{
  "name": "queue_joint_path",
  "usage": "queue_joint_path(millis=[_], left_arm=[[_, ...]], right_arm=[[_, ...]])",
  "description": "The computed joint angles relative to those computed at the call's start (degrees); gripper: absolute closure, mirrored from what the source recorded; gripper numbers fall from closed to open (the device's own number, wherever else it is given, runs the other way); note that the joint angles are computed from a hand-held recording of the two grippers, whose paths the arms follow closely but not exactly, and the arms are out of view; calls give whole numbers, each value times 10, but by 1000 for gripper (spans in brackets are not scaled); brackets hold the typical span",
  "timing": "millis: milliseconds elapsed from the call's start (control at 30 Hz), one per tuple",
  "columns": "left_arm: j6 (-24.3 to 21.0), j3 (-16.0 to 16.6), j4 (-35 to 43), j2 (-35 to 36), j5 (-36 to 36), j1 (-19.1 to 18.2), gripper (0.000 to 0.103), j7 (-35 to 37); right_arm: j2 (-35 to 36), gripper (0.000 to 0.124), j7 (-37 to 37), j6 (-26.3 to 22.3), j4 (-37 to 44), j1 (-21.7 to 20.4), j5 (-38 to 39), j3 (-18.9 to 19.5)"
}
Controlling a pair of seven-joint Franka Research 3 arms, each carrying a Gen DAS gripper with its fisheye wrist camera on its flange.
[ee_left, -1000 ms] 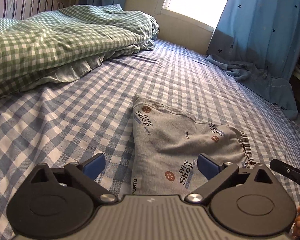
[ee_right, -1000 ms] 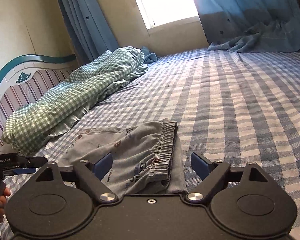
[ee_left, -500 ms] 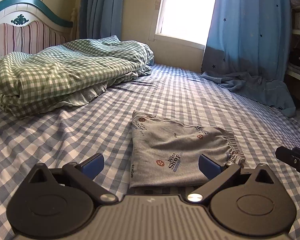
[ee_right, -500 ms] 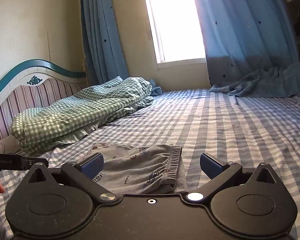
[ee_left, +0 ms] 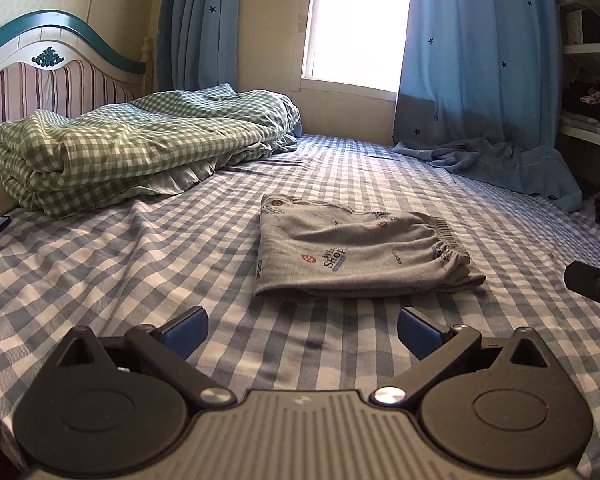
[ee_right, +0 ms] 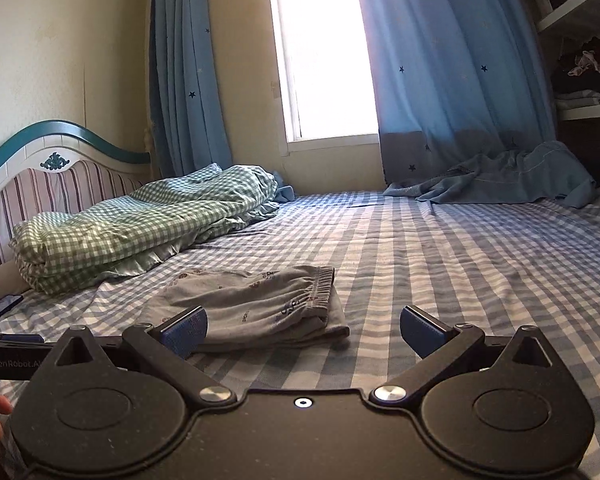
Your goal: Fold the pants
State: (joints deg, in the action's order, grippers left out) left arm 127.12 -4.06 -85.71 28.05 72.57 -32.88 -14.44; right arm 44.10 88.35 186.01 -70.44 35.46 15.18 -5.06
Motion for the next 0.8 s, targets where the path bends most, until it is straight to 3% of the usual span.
queue_joint_path(millis=[100,267,467,567,800], left_arm=[[-1,-2,-25,-12,6,-4,0,-15],[-8,-9,-53,-27,28,-5,0,-29],[-12,-19,-86,-47,54,2,0,-63],[-24,-25,-93,-51,56,3,0,-70],[-43,-35,-118,-64,71,3,0,-99]], right_arm=[[-29,21,4,22,-59,23,11,-22],[-57,21,-9,75,-135,98,61,-99],[-51,21,-65,135,-164,173,142,-169],[-44,21,-89,155,-162,184,170,-172],[-47,21,-136,186,-168,165,188,-124]])
